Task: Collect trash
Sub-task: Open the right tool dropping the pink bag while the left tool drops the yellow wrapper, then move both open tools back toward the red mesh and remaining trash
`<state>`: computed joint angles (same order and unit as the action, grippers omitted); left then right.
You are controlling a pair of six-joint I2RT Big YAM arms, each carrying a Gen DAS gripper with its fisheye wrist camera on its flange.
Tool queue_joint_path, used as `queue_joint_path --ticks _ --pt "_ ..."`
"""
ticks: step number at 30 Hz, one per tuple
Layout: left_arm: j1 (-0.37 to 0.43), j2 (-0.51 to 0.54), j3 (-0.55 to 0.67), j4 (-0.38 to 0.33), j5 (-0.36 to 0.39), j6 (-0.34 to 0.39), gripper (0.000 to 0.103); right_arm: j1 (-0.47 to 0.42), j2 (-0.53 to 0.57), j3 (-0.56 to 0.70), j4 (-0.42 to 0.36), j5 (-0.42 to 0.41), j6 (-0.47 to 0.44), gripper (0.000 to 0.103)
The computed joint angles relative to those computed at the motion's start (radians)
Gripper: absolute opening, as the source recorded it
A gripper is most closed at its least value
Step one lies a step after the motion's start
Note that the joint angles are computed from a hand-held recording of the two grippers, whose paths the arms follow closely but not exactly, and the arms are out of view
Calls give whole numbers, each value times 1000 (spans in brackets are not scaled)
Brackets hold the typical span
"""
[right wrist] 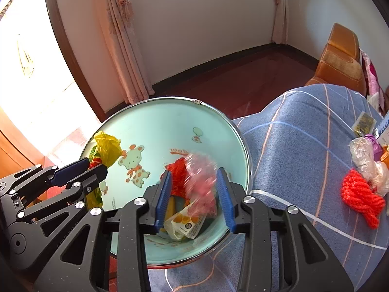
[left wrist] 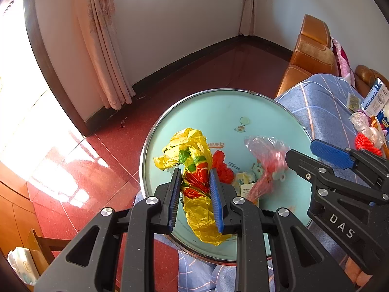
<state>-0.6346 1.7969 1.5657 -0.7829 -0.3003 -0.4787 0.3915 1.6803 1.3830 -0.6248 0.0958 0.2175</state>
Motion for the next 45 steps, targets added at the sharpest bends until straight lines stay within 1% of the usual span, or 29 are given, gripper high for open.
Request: queue_joint_path --ticks 7,9,10,11,12,13,14,15,16,21,25,30,45 --pt "-5 -1 2 -1 -1 3 25 -2 -18 -6 2 17 3 43" --pt "-6 0 3 -3 -7 3 24 -4 -28 -10 0 25 3 45" --pt "-7 1 5 -6 -8 3 25 -4 -34 -15 2 32 5 50" --pt "-8 3 8 -9 -12 2 28 -4 -40 -20 6 40 9 54" --pt "-10 4 9 -10 -17 2 32 -7 -46 -24 9 45 11 56" --pt "-13 4 10 -11 -27 1 41 -9 -54 -29 10 53 15 58" --pt "-17 3 11 -10 -42 1 47 -12 -61 -33 11 56 19 59" --pt "-19 4 13 -11 -51 1 50 -16 -66 -38 13 59 23 60" --pt "-22 2 14 -11 -61 -1 55 -17 -69 -41 14 62 26 61" --pt "-27 -11 8 -13 -99 -8 65 -29 -92 -61 16 82 41 64" --pt "-32 -23 3 -15 -115 -10 68 -35 -121 -85 21 95 48 66" --pt "-48 -33 4 -15 -125 -2 68 -42 -152 -106 25 102 58 67" --pt "-116 -31 54 -49 -173 20 69 -83 -254 -184 31 107 75 67"
